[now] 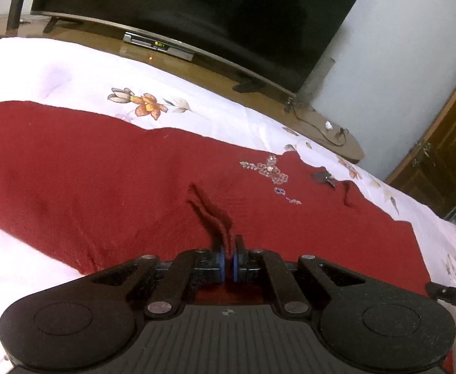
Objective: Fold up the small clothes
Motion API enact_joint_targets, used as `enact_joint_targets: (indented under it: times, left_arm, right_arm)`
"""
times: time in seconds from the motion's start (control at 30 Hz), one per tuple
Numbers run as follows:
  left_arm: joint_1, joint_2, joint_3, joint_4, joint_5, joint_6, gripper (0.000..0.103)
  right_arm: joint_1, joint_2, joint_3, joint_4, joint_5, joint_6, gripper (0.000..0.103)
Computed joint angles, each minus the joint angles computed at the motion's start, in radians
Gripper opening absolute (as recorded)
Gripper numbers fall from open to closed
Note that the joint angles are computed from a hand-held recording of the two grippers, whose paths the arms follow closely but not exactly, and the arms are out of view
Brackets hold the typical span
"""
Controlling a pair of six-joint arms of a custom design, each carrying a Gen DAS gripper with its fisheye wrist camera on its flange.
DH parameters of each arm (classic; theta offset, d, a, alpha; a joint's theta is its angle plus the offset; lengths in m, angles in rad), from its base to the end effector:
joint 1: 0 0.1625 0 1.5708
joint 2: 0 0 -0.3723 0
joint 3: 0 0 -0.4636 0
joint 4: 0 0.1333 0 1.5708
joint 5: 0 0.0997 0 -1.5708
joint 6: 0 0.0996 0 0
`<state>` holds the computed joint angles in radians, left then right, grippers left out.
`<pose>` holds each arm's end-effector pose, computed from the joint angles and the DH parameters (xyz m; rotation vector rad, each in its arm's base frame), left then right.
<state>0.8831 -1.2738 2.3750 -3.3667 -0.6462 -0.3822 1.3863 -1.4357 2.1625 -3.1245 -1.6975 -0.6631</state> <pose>-0.1109 -0.4702 0.1228 -0.0613 2.3827 -1.3264 0.0202 -0.5498 0.2298 0.5314 -2.4752 0.9460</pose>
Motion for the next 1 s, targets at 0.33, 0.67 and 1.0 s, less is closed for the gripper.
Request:
enact_joint_targets:
  times: [0.33,0.67,1.0]
  left_arm:
    - [0.029,0.061,-0.094,-0.131,0.027,0.177,0.078]
    - [0.066,0.143,-0.190,-0.015,0.090,0.227,0.007]
    - [0.050,0.225,-0.206,-0.172,0.157,0.328,0.004]
  right_arm:
    - [-0.019,0.071,-0.132,0.015,0.154,0.084,0.042]
    - [-0.040,0.233,-0.348,0.219,0.230,0.214,0.028]
    - [-0.007,0.272,-0.297,-0.035,0.092,0.071,0.008]
